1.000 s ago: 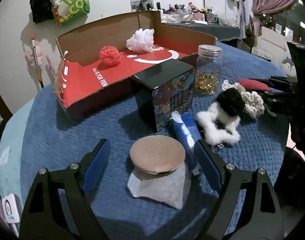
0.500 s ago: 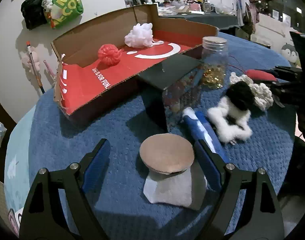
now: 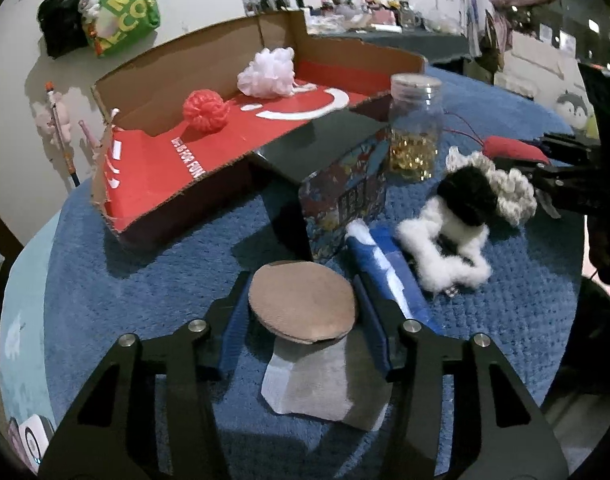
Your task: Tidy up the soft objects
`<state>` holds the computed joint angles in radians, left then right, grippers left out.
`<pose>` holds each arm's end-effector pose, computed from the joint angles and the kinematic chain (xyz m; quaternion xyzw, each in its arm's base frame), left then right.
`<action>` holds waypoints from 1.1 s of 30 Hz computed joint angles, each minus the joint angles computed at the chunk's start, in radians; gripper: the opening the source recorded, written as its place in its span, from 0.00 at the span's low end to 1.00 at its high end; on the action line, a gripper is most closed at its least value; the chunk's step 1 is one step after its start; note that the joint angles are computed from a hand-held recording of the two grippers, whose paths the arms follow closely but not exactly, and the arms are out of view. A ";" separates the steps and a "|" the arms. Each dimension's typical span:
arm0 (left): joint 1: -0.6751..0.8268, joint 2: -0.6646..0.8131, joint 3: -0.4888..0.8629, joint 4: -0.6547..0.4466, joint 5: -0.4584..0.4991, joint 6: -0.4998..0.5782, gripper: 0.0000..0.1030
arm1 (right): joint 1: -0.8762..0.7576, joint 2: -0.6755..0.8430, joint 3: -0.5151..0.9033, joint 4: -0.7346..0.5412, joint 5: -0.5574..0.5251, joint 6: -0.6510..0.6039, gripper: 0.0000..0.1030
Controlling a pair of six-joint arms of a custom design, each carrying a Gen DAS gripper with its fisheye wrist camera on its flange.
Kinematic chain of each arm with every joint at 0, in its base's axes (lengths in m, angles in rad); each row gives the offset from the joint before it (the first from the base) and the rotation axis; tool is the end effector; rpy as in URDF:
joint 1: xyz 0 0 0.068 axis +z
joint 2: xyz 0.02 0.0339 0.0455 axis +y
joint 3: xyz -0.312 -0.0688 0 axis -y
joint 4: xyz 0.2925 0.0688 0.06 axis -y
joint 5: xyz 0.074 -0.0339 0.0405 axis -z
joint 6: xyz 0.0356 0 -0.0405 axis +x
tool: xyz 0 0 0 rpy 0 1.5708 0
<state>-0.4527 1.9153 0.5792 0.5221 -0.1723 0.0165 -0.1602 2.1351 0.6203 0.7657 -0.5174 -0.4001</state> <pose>0.2964 -0.1374 0.0573 0.1843 0.9078 -0.0016 0.3766 0.3384 -0.0369 0.0170 -0.2075 0.8677 0.1186 0.4359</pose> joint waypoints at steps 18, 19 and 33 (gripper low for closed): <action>-0.137 -0.060 -0.130 0.312 0.032 -0.241 0.47 | 0.009 -0.146 -0.114 0.101 -0.161 0.100 0.38; -0.144 -0.051 -0.128 0.322 0.030 -0.248 0.47 | 0.019 -0.143 -0.117 0.107 -0.158 0.099 0.38; -0.148 0.008 -0.107 0.346 0.033 -0.304 0.47 | 0.069 -0.096 -0.117 0.126 -0.140 0.104 0.38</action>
